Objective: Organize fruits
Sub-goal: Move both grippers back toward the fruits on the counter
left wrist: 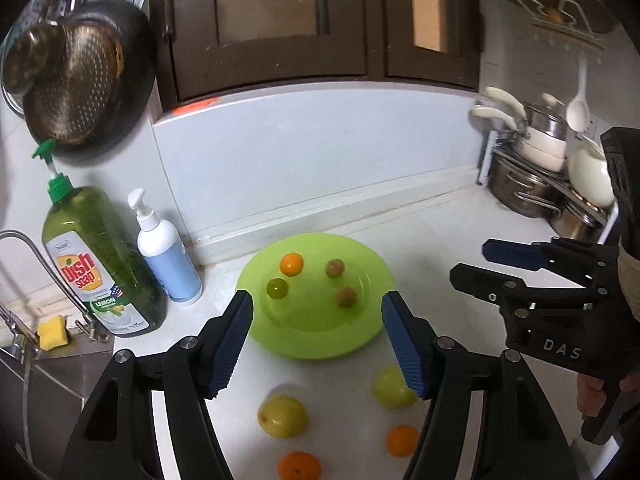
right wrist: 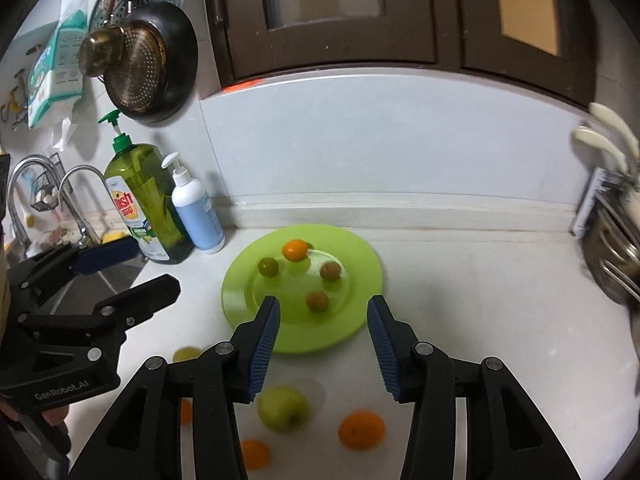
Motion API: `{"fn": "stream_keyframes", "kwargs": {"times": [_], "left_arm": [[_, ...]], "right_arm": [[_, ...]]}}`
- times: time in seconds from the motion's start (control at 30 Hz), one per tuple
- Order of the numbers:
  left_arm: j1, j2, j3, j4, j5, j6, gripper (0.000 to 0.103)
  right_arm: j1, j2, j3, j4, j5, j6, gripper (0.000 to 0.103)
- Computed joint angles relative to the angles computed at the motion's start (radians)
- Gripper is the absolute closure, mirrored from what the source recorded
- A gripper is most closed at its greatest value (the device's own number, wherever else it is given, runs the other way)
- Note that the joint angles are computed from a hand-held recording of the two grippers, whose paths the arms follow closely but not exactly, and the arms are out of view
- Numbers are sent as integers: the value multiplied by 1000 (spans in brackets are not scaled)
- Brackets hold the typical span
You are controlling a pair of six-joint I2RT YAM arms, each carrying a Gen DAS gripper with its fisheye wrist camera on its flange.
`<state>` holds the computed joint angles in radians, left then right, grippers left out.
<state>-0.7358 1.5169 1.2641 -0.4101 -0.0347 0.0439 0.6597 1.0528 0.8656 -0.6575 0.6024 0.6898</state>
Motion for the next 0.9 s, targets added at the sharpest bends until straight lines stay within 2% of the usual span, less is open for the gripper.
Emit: {"fn": "stream_keyframes", "kwargs": {"times": [0.13,0.2,0.37,0.53,0.63,0.8,0.9], "left_arm": [[-37,-78,-85,23,-9,-2,36],[-55,-113,-129,36,-15,-1,35],[-90,-161,-210,50,-16,-1,35],[-121,-198,-287,82,-15,4,35],[-141,-220,-339,118,-31,14,35],[-165,-234,-416,164,-44,27,35],[-175,-237,-452,179,-37,38,35]], "right_arm": [[159,-39,-5,-157,144,195,49],[214,-57,-10,-227,184,285,47],[393,-45,-14,-462,278,629,46],[537,8,-38,-613,278,927,46],[601,41,-52,-656,257,1052,46],[677,97,-72,-701,219,1200,46],[706,122,-84,-705,190,1247,46]]}}
